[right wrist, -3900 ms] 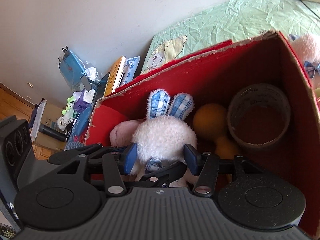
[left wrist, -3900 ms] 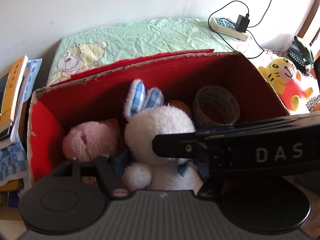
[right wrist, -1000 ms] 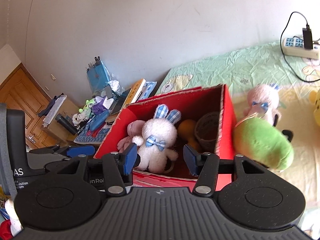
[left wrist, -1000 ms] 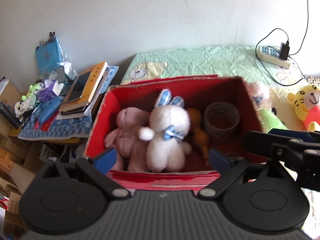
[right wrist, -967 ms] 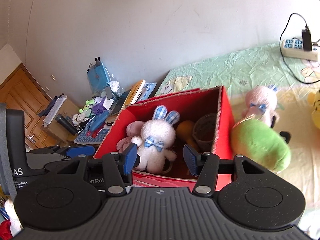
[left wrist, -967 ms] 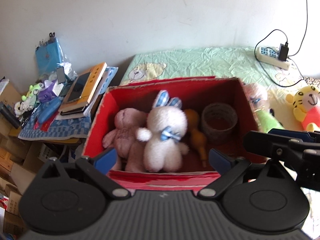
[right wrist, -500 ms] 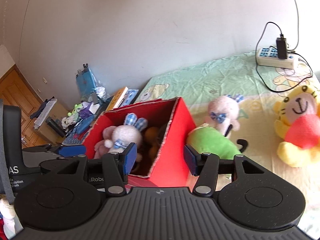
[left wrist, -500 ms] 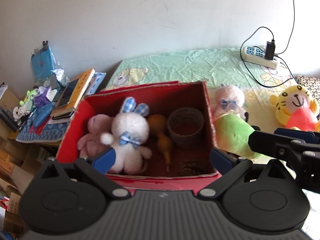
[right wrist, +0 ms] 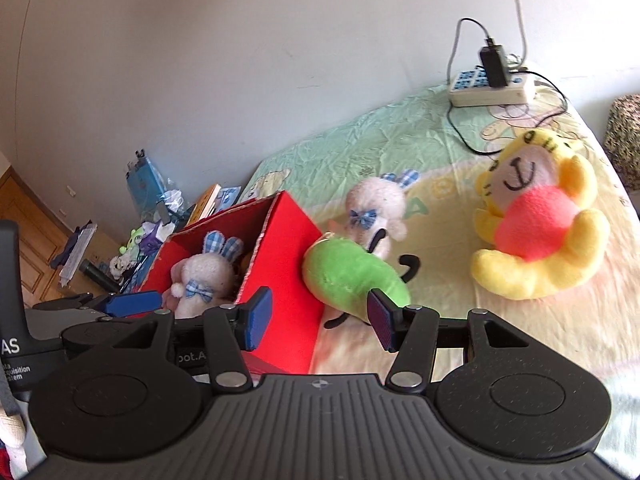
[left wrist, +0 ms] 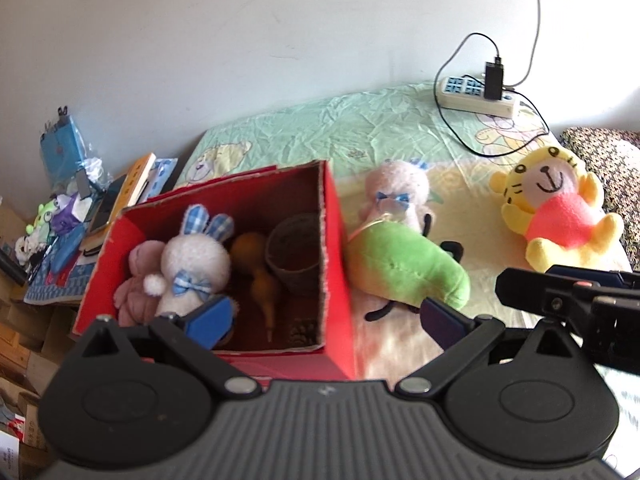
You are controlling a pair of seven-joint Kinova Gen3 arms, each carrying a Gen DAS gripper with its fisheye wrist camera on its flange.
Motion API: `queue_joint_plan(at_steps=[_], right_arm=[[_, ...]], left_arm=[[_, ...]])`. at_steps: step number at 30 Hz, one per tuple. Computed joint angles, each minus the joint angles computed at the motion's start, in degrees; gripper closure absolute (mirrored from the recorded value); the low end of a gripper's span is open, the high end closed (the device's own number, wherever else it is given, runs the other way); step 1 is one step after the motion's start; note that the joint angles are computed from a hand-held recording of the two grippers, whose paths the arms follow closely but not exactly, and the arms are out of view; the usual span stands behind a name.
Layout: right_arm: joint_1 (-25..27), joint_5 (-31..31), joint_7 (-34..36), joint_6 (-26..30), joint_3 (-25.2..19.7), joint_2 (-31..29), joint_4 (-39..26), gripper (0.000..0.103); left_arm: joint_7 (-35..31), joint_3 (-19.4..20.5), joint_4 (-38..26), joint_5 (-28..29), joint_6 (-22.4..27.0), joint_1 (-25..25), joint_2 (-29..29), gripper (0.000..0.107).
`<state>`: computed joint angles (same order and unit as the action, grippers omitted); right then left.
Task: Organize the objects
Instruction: 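Withdraw the right gripper from the box toward the green pickle plush, then grasp the green pickle plush with the right gripper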
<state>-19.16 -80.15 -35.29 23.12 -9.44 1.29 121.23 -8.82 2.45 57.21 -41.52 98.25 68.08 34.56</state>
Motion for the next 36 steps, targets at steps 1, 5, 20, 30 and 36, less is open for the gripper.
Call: queue_joint_plan(at_steps=[1, 5, 20, 30, 36], right_arm=[[0.4, -0.7, 0.3, 0.2, 0.4, 0.1, 0.4, 0.047], [2.0, -2.1, 0.5, 0.7, 1.3, 1.2, 1.4, 0.047], [7.4, -2.4, 3.3, 4.2, 1.2, 7.8, 1.4, 0.047], [5.3, 3.4, 15.4, 1.0, -2.3, 12.1, -3.6, 0.048], [3.5, 13.9, 17.4, -2.6, -6.5, 16.0, -9.4, 0.048]], left_arm=[[-0.7, 0.2, -0.6, 0.0, -0.3, -0.2, 0.5, 0.007], [-3.0, 0.6, -0.2, 0.2, -4.8, -0.4, 0.9, 0.007], [-8.8, 0.5, 8.2, 4.0, -24.0, -2.6, 2.7, 0.008], [-5.7, 1.2, 19.2, 4.1, -33.1, -2.6, -0.2, 0.008], [-3.0, 1.8, 23.5, 3.9, -36.3, -3.1, -1.7, 0.008]])
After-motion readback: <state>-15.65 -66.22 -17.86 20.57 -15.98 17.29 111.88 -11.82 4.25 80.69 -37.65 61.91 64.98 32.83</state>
